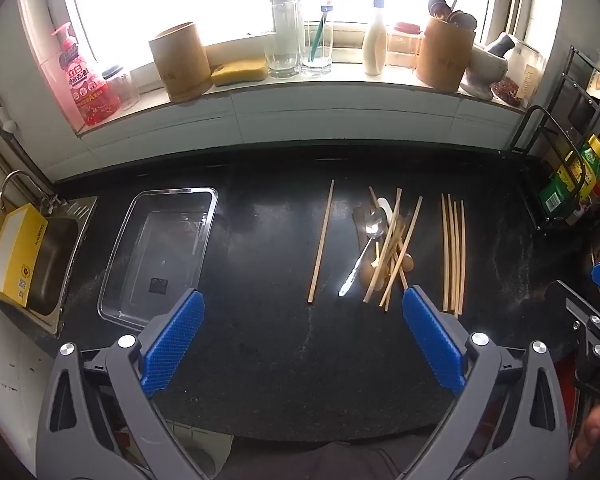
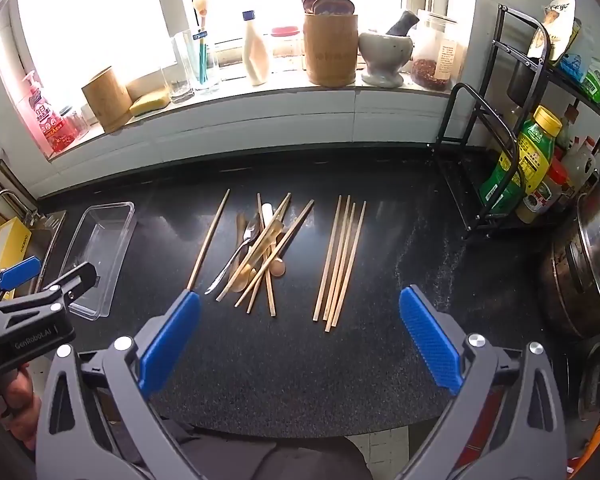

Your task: Organize utensils

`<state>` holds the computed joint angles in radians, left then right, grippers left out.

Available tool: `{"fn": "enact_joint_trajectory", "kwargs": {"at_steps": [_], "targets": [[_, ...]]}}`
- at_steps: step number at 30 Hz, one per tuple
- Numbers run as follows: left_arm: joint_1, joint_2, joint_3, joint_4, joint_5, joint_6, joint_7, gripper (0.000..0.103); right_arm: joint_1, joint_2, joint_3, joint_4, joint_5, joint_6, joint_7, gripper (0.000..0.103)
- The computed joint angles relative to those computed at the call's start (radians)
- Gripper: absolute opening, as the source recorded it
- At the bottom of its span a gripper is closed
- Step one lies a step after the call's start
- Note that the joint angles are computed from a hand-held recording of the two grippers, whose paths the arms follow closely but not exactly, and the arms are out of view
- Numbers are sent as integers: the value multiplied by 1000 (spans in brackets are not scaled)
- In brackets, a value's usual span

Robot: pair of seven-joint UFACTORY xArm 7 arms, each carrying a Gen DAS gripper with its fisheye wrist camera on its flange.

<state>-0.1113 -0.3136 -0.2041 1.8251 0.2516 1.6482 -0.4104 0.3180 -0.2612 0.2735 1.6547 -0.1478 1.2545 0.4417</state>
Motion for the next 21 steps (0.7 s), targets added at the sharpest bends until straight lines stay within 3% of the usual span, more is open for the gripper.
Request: {"fn": "enact_joint_trajectory", "kwargs": {"at_steps": [21], "targets": [[2,-5,8,-10,-18,-7,-9,97,1,3,-3,5,6,-8,-6,96]]}}
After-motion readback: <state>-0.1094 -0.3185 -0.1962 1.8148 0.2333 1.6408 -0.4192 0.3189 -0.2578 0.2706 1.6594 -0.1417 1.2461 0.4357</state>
